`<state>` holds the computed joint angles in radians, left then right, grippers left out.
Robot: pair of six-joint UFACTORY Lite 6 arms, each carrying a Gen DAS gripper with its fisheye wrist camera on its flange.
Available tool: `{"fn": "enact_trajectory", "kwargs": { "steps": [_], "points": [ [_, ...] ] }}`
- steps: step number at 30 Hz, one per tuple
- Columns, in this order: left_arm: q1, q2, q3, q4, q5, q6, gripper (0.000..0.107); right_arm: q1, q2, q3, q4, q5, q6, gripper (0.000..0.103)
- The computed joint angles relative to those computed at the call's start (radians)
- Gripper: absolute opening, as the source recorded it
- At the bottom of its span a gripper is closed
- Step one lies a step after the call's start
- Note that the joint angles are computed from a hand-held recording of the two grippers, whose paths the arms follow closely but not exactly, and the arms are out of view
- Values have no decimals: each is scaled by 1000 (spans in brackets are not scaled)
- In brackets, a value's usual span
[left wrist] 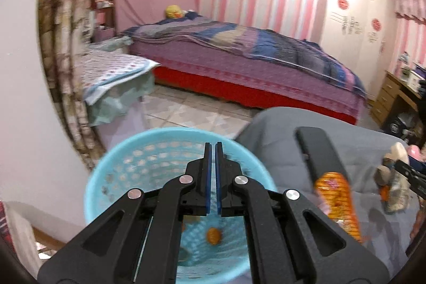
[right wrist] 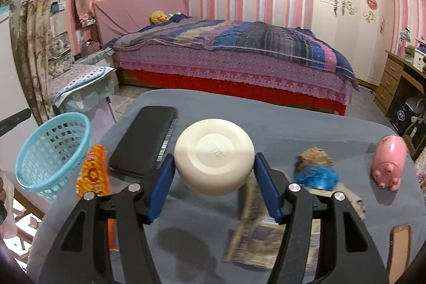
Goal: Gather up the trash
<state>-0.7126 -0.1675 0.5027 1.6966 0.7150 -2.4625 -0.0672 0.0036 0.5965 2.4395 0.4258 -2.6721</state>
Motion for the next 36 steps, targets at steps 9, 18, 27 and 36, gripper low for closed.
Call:
{"fn": "enact_trajectory", "kwargs": {
  "steps": [9,18,27,36],
  "points": [
    [-175,427,401,-155,-53,119,66,-283,-69,19,-346,24,217,60],
    [-284,828,842,-564,-5,471,83,-396,-19,54,-442,77,297,60],
    [-317,958,1013,-646,55,649,15,-405,45,79,-429,73,283,60],
    [-293,712,783,-518,103,514,6,-347,55,46,-331,59,196,60]
  ]
}}
